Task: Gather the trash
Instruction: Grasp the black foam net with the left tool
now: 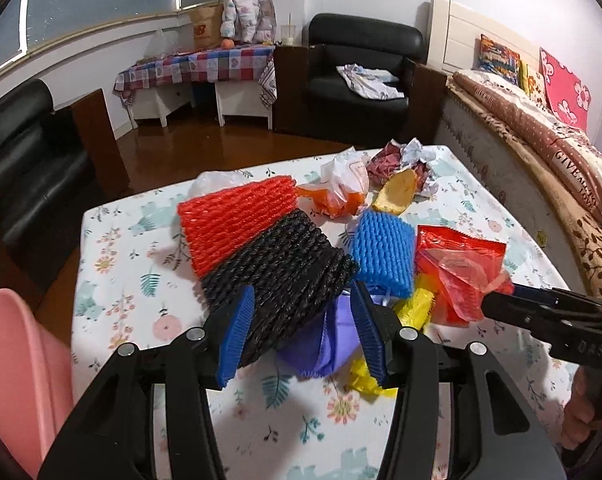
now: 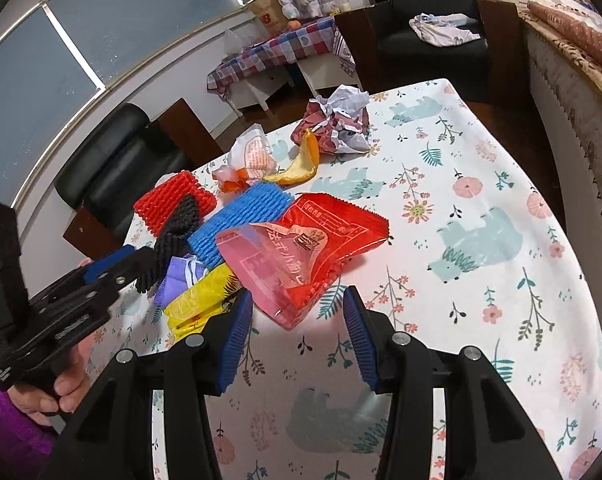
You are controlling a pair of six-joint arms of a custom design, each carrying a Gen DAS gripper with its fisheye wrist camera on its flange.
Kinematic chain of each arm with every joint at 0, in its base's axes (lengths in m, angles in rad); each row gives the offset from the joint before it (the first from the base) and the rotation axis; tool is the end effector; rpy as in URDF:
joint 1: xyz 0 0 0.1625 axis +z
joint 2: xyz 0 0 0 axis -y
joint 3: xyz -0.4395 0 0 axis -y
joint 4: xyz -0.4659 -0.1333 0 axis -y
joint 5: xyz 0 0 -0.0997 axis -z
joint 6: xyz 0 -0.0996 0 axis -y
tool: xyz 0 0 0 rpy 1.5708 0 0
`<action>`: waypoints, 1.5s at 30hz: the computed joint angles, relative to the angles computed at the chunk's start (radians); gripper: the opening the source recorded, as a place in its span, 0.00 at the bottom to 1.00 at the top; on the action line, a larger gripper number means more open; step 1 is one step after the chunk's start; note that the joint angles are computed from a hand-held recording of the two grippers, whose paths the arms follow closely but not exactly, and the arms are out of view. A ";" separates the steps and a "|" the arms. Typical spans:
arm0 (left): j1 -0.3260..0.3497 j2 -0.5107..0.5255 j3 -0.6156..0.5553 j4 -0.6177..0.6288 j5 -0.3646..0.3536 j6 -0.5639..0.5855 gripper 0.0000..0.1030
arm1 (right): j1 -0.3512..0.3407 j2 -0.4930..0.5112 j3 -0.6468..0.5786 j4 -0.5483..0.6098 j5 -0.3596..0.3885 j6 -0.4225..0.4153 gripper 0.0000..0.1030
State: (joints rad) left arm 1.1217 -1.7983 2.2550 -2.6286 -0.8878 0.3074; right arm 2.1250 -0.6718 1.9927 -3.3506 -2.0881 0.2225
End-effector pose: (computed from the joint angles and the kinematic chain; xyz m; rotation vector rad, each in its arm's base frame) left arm -0.0165 -0.4860 0.3779 0.6379 2.3181 -0.7990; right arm 0.3804 -0.4549 -0.0488 0.2821 -2.6992 0.8569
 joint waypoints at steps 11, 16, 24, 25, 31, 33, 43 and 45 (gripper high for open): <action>0.030 0.030 -0.017 0.001 -0.029 0.002 0.12 | -0.014 0.007 -0.012 0.023 0.027 0.021 0.45; 0.023 -0.002 -0.003 0.010 -0.035 -0.020 0.06 | -0.014 0.012 -0.016 0.016 0.023 0.024 0.45; -0.010 -0.128 0.023 0.074 -0.098 -0.121 0.06 | -0.009 0.011 -0.012 0.005 -0.003 0.041 0.45; -0.014 -0.143 0.024 0.087 -0.111 -0.135 0.06 | -0.009 0.010 -0.010 0.006 -0.006 0.045 0.45; -0.054 -0.232 0.050 0.147 -0.147 -0.197 0.06 | -0.016 0.006 -0.003 0.001 -0.003 0.063 0.42; -0.065 -0.249 0.058 0.154 -0.145 -0.208 0.06 | -0.020 0.004 0.000 0.001 0.006 0.067 0.33; -0.098 -0.322 0.084 0.182 -0.121 -0.249 0.06 | -0.004 -0.015 0.036 -0.046 -0.009 0.036 0.04; -0.103 -0.333 0.085 0.184 -0.120 -0.252 0.04 | 0.010 -0.018 0.043 -0.071 -0.025 0.009 0.04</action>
